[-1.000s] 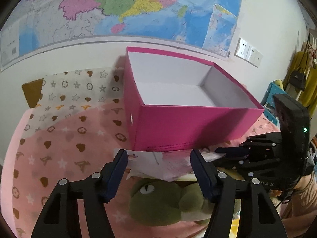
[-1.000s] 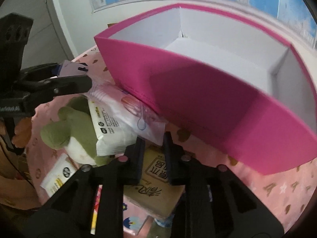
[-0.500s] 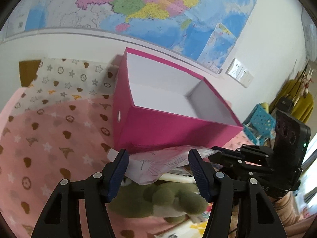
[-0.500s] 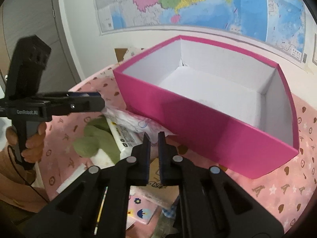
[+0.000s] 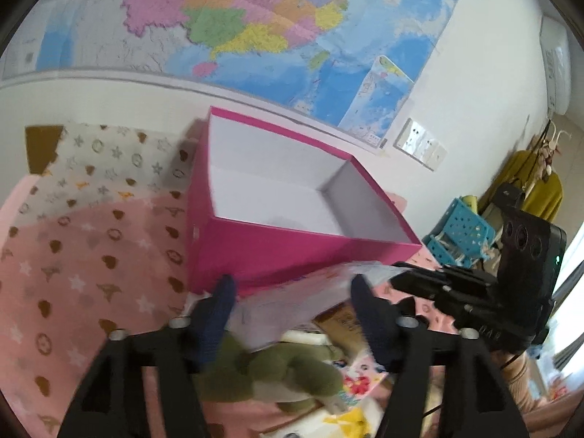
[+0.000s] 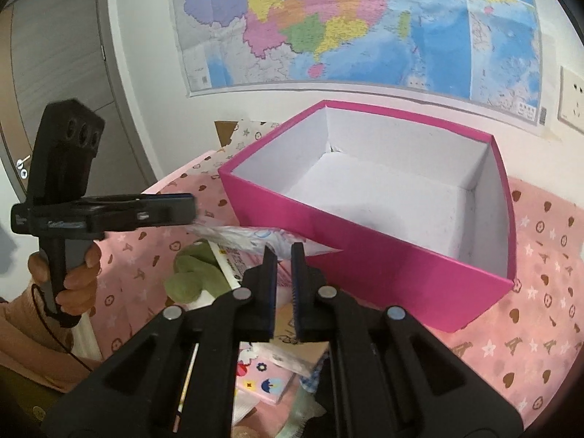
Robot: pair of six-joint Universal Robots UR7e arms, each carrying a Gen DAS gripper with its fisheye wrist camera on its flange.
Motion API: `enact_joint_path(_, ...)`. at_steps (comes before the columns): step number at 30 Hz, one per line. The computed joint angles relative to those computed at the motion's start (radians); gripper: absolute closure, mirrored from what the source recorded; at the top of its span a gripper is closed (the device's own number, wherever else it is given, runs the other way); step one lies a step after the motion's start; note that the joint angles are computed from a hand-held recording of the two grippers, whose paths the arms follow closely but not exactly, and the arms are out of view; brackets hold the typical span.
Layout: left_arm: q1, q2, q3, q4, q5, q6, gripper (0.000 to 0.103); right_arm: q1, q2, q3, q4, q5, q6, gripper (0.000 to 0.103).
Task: Organize soft objects
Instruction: 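Lift the white packet with the left gripper into the magenta box and release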
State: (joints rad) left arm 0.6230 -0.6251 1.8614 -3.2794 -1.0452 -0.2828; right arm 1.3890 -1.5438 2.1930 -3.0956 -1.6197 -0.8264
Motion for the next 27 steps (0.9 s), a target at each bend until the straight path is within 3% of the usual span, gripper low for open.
enact_joint_path(5, 0.013, -0.008, 0.021, 0.017, -0.004, 0.089, 0.033, -0.021, -0.007, -0.007, 0.023, 0.018, 0.024, 0.095)
enact_joint_path(9, 0.009, 0.023, -0.005, 0.039, 0.045, 0.127, 0.035, -0.027, -0.006, -0.008, 0.029, 0.016, 0.03, 0.095)
enact_joint_path(10, 0.01, 0.029, -0.013, 0.035, 0.038, 0.145, 0.041, -0.028, -0.006, -0.007, 0.031, 0.017, 0.032, 0.095)
enact_joint_path(11, 0.01, 0.034, -0.019, 0.037, 0.027, 0.161, 0.054, -0.029, -0.008, -0.007, 0.035, 0.018, 0.032, 0.095)
enact_joint_path(14, -0.006, 0.053, -0.038, 0.061, 0.071, 0.183, 0.07, -0.027, -0.015, -0.003, 0.018, 0.016, 0.035, 0.095)
enact_joint_path(17, -0.007, 0.044, -0.029, 0.054, 0.052, 0.162, 0.08, -0.033, -0.037, -0.003, 0.033, 0.033, 0.043, 0.095)
enact_joint_path(27, -0.071, 0.004, -0.048, -0.009, 0.101, 0.236, 0.082, 0.031, -0.093, -0.019, 0.009, 0.066, 0.01, 0.096)
